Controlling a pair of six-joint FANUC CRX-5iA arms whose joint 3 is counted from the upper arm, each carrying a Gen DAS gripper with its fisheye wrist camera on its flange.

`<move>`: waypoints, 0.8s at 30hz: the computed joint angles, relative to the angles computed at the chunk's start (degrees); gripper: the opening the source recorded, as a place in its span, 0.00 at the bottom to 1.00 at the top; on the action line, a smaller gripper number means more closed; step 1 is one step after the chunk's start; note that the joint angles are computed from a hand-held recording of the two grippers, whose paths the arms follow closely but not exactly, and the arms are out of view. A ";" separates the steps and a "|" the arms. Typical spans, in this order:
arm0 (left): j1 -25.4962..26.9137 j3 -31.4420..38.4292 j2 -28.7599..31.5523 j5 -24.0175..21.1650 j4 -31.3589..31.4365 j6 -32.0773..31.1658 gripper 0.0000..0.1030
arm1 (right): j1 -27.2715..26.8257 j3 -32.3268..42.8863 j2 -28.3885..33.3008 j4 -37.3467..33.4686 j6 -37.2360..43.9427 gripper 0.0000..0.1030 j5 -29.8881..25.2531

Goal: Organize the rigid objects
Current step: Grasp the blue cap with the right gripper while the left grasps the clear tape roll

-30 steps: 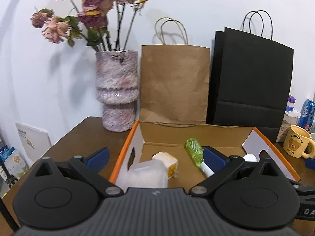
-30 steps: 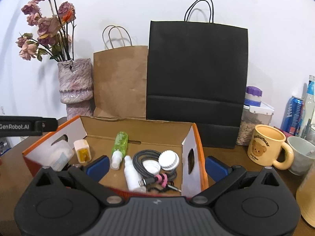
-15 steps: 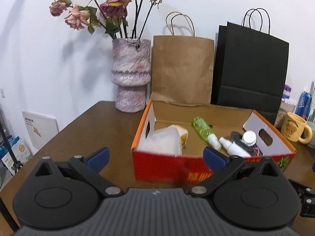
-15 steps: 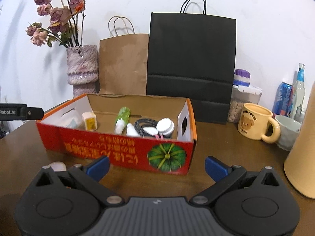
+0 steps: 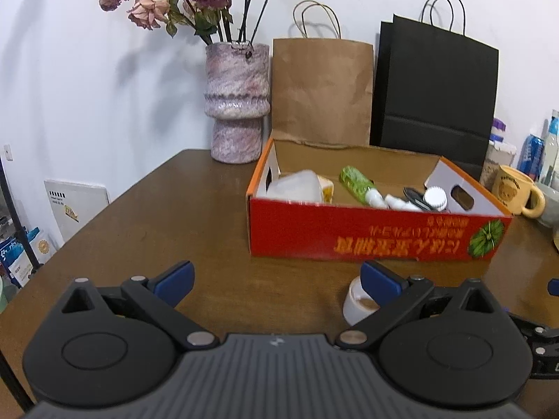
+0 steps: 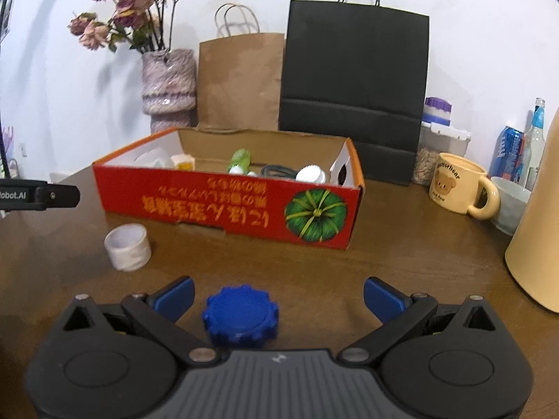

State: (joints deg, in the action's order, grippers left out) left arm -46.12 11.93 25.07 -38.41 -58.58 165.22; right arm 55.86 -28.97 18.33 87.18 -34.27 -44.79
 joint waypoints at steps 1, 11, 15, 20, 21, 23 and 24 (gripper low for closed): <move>-0.03 -0.31 -0.14 -0.06 0.48 -0.41 1.00 | 0.30 0.12 0.08 -0.72 0.54 1.00 0.07; 0.02 -3.39 -1.52 1.77 2.47 -1.57 1.00 | 1.51 1.53 1.41 -4.65 3.66 0.99 0.21; 0.12 -3.46 -1.45 2.34 2.83 -2.04 1.00 | 0.96 1.39 1.31 -3.74 3.36 0.92 1.33; 0.20 -3.58 -1.51 2.78 3.16 -2.40 1.00 | 0.42 2.27 1.62 -5.13 5.46 0.64 3.75; 0.23 -3.61 -1.53 2.91 3.19 -2.46 1.00 | 0.28 2.46 1.66 -5.58 5.91 0.57 4.43; 0.19 -3.66 -1.55 2.91 3.03 -2.35 1.00 | -0.16 1.97 1.42 -3.86 3.99 0.49 5.13; 0.20 -3.71 -1.57 3.00 3.00 -2.28 1.00 | 0.05 2.09 1.54 -4.10 4.19 0.49 4.64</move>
State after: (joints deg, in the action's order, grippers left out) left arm -45.91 8.22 23.49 -35.40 -55.58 162.94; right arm 55.91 -26.88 19.87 83.08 -30.08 -40.15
